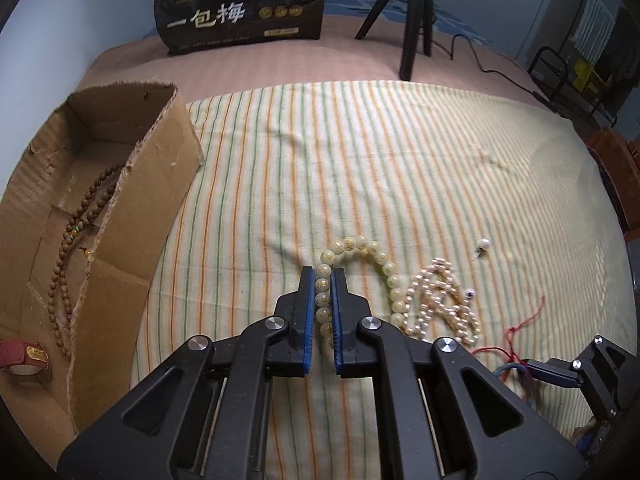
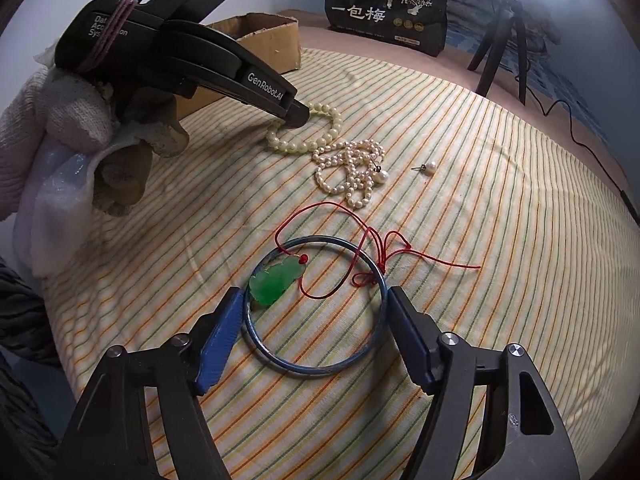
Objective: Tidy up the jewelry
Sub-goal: 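Lift the cream bracelet with the left tool while the right tool grasps the blue bangle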
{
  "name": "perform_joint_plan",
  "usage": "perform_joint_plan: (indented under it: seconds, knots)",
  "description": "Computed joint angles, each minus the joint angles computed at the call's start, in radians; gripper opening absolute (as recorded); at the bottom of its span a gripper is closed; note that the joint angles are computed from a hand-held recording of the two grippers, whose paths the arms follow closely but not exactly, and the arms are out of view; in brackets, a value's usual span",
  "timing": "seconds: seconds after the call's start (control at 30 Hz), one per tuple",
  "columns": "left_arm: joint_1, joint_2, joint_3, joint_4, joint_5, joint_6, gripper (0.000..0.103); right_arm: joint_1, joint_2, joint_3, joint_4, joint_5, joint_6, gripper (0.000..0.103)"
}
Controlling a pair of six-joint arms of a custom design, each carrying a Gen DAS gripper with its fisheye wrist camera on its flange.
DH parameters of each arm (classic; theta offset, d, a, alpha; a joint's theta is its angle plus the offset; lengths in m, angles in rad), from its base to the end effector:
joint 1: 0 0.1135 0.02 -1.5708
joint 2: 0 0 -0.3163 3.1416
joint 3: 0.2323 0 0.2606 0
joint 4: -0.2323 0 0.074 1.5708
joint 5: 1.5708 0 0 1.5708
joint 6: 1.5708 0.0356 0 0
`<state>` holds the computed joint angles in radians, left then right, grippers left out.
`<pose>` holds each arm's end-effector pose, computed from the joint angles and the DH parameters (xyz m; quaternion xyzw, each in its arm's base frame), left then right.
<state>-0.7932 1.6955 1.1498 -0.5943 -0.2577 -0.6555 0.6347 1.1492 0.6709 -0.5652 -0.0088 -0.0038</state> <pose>0.2538 -0.2448 0.2485 0.0393 0.9684 -0.0465 0.2419 0.1596 0.1179 0.2439 -0.3041 0.9163 0.0849 0.2464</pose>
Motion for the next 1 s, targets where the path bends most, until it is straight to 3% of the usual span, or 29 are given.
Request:
perform_joint_plan:
  seconds: [0.27,0.53,1.0]
  knots:
    - [-0.055,-0.061,0.025,-0.038,-0.043,-0.018,0.005,-0.085,-0.064,0.014,-0.077,-0.138,0.006,0.071]
    - [-0.1,-0.13,0.057,-0.085,-0.08,-0.048,0.005,-0.025,-0.174,0.054,-0.151,-0.058,0.019,0.071]
    - [-0.144,-0.263,0.105,-0.162,-0.145,-0.078,0.005,-0.041,-0.216,0.178,-0.181,-0.033,-0.008,0.071]
